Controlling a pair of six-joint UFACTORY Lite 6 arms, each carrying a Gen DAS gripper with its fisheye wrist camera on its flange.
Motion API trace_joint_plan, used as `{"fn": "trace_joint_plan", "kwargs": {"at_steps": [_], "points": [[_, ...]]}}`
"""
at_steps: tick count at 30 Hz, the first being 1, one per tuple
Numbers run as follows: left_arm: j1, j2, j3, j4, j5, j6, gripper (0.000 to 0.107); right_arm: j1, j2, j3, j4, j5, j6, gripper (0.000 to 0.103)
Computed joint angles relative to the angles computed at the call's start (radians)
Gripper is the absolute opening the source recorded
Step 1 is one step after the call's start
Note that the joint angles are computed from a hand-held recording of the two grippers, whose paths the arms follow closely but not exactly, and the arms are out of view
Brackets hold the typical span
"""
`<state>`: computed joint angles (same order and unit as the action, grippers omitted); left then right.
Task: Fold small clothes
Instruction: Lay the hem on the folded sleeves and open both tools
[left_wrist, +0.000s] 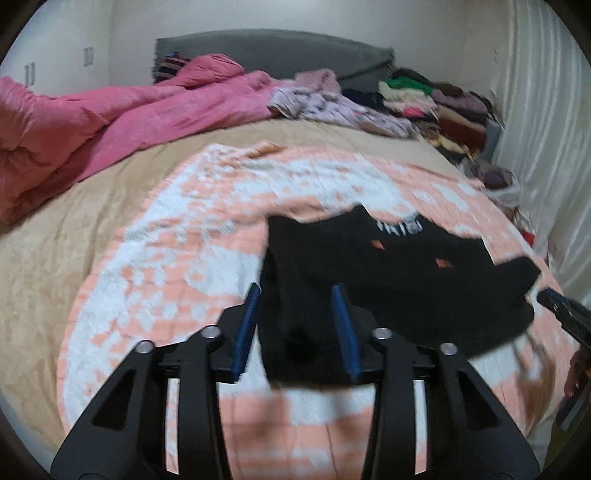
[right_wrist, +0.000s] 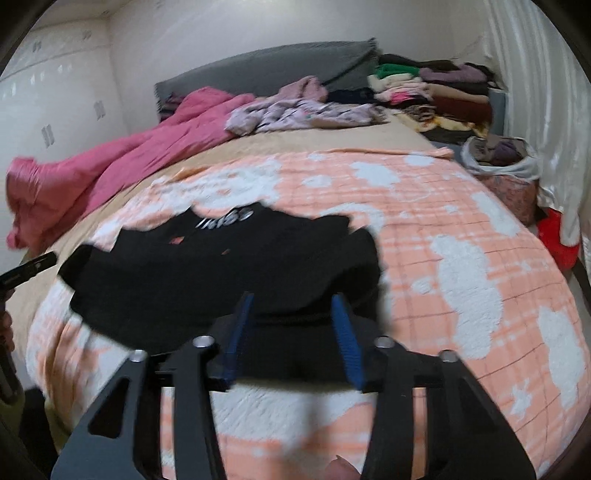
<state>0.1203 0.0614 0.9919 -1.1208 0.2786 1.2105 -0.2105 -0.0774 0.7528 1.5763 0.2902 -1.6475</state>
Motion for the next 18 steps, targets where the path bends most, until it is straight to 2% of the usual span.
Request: {"fn": "trace_joint_plan", "kwargs": {"at_steps": [2, 18], "points": [[-0.029, -0.016, -0.039, 0.003, -0.004, 0.008, 0.025, 0.036, -0.013, -0.023, 0.002, -0.006, -0.001, 0.03], [-0.141, 0.004, -0.1, 0.12, -0.044, -0.104, 0.025, 0.223, -0.004, -0.049, 0.026, -0.088, -0.002, 0.03]]}}
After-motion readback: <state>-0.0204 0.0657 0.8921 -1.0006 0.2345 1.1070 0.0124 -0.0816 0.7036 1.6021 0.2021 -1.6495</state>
